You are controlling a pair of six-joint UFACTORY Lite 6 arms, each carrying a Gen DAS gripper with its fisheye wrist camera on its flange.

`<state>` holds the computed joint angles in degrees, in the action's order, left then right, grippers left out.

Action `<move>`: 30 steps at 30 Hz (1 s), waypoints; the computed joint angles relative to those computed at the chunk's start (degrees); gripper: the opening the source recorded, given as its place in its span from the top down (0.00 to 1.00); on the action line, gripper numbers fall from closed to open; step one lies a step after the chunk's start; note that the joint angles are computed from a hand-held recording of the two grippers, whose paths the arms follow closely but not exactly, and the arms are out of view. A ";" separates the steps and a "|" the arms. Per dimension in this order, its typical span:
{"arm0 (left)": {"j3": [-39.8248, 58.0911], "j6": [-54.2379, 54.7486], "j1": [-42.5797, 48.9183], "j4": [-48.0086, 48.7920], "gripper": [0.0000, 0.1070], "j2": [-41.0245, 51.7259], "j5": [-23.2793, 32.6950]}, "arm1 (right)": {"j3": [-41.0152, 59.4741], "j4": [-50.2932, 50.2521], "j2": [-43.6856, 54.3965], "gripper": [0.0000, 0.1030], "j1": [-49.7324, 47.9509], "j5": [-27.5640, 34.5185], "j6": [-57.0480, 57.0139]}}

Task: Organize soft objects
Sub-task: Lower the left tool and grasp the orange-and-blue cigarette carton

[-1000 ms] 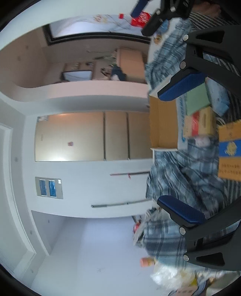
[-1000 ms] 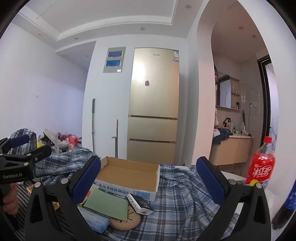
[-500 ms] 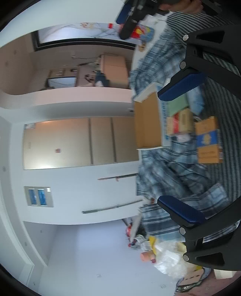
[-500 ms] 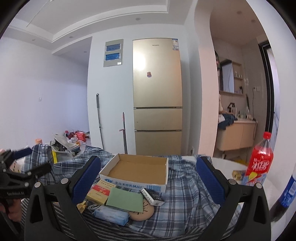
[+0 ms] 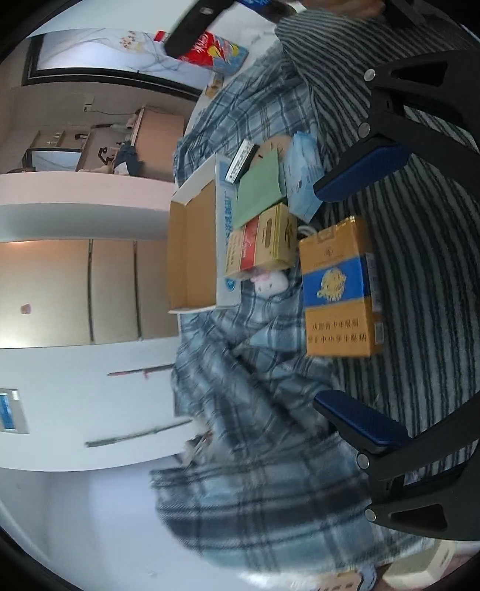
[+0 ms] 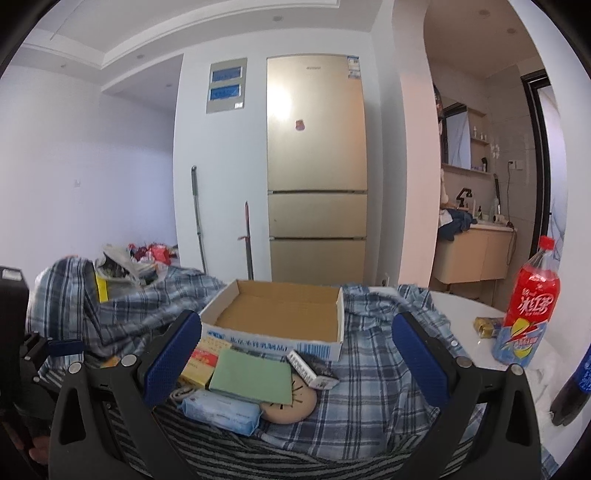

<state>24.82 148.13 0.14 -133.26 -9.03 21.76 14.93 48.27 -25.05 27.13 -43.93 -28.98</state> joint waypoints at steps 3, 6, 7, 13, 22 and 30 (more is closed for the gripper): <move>2.55 -3.42 -0.88 3.15 0.04 2.92 -1.39 | 0.70 -2.36 2.67 0.00 -1.35 0.70 2.20; 4.51 -1.71 -3.57 0.57 0.04 5.46 -4.55 | 1.57 -4.82 5.42 0.00 -3.06 2.06 4.23; 4.81 -1.08 -4.10 -0.06 0.04 6.01 -4.89 | 2.07 -5.13 6.48 0.00 -3.55 2.51 4.43; 6.18 -4.37 -3.30 3.14 0.04 8.83 -4.12 | 4.44 -12.55 10.04 0.00 -8.38 9.15 10.73; 7.68 -9.48 -1.80 8.14 0.04 11.18 -3.03 | 8.58 -12.15 12.20 0.00 -10.27 16.81 10.50; 8.07 -8.18 -1.98 7.11 0.15 12.53 -3.05 | 17.33 -21.49 16.81 0.00 -14.92 32.16 21.92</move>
<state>32.89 139.96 -1.84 -126.15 3.50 18.70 32.26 26.78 -8.24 12.22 -11.76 -7.07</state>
